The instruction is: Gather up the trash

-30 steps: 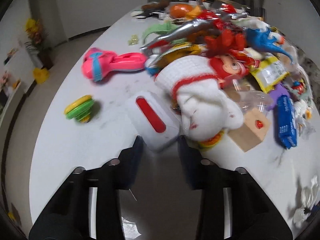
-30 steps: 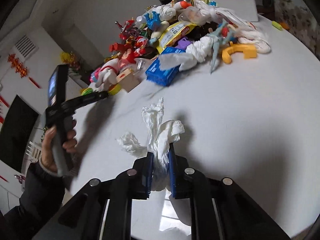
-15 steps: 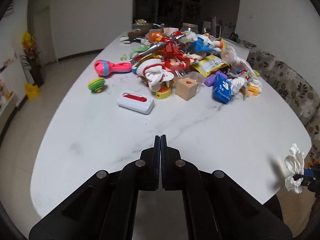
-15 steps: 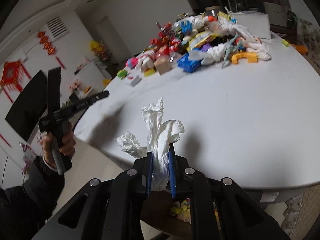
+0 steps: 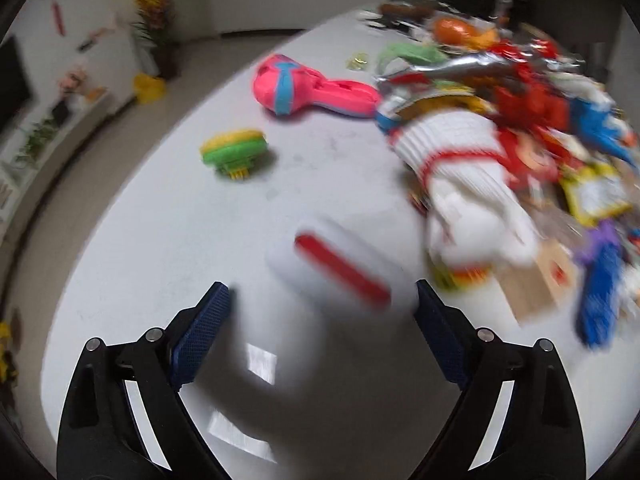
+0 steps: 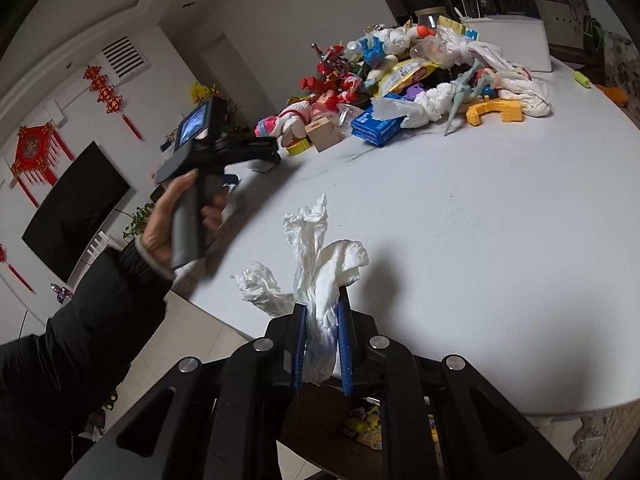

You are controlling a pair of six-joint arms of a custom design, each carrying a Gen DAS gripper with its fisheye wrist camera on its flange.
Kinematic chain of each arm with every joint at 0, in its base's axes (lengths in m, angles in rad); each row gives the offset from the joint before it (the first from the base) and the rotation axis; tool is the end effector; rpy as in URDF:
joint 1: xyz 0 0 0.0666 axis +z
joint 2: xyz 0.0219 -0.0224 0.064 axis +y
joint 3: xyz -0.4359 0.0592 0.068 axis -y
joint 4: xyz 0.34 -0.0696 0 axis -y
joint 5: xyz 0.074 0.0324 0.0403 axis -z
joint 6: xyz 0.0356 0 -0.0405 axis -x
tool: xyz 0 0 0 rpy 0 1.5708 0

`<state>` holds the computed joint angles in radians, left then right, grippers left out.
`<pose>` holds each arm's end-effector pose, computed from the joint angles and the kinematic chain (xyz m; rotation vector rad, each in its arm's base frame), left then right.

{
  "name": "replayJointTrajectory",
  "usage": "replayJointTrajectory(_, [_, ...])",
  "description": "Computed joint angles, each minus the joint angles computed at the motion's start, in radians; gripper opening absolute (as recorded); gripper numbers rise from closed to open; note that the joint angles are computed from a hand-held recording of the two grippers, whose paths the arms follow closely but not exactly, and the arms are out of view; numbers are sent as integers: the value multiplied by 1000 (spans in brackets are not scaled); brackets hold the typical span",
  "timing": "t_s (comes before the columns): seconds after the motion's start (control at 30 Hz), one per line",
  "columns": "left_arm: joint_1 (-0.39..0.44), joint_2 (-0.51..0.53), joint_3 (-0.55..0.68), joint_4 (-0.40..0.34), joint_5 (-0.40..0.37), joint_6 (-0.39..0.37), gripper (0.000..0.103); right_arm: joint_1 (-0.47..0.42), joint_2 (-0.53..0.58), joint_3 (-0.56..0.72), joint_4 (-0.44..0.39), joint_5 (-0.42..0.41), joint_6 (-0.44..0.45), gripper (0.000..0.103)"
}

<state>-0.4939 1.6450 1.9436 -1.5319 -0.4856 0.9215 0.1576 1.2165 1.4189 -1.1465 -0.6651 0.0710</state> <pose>0.4318 -0.2141 0.5607 -0.6508 2.4868 0.1989 0.3197 0.0727 0.5486 -0.5437 2.3673 0.8668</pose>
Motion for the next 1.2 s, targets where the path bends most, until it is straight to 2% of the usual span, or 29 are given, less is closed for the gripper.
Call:
replayJointTrajectory(0.03, [5, 13, 13, 2, -3, 2, 86, -11, 9, 4, -6, -7, 5, 14])
replayJointTrajectory(0.1, [4, 19, 23, 19, -5, -12, 68, -22, 22, 11, -23, -22, 20, 14])
replayJointTrajectory(0.13, [0, 14, 16, 29, 6, -23, 68, -30, 26, 14, -29, -25, 21, 14])
replayJointTrajectory(0.27, [-56, -97, -135, 169, 32, -86, 68, -54, 27, 20, -46, -57, 45, 14])
replayJointTrajectory(0.33, [-101, -179, -231, 247, 53, -86, 68, -62, 26, 19, -60, -67, 63, 14])
replayJointTrajectory(0.4, [-180, -249, -293, 278, 35, -70, 68, -64, 22, 16, -71, -70, 73, 14])
replayJointTrajectory(0.47, [-284, -294, -319, 272, -21, -52, 68, -64, 15, 12, -92, -76, 95, 14])
replayJointTrajectory(0.6, [-558, -323, -304, 146, -168, 38, 68, -62, -24, 2, -168, -96, 179, 14])
replayJointTrajectory(0.67, [-676, -321, -305, 101, -202, 80, 68, -67, -47, -3, -240, -106, 255, 14])
replayJointTrajectory(0.7, [-707, -314, -306, 84, -201, 95, 68, -68, -57, -7, -275, -107, 286, 14])
replayJointTrajectory(0.77, [-765, -301, -326, 57, -177, 128, 69, -72, -74, -24, -345, -97, 345, 14])
replayJointTrajectory(0.87, [-788, -292, -426, 117, -75, 132, 69, -63, -93, -89, -398, -49, 403, 15])
replayJointTrajectory(0.93, [-761, -274, -485, 162, 21, 102, 70, -40, -88, -156, -399, -2, 402, 24])
replayJointTrajectory(0.97, [-759, -262, -506, 167, 45, 106, 73, -27, -83, -190, -381, 22, 390, 41])
replayJointTrajectory(1.0, [-742, -250, -542, 187, 89, 93, 83, -10, -76, -238, -351, 48, 372, 55])
replayJointTrajectory(1.03, [-725, -241, -581, 211, 124, 80, 84, 4, -70, -269, -325, 73, 357, 54])
replayJointTrajectory(1.1, [-707, -223, -627, 216, 152, 90, 84, 26, -48, -324, -294, 120, 347, 47])
replayJointTrajectory(1.13, [-694, -224, -656, 241, 183, 80, 84, 25, -44, -336, -288, 130, 345, 47])
replayJointTrajectory(1.2, [-672, -221, -684, 239, 220, 109, 84, 6, -47, -344, -287, 128, 340, 47])
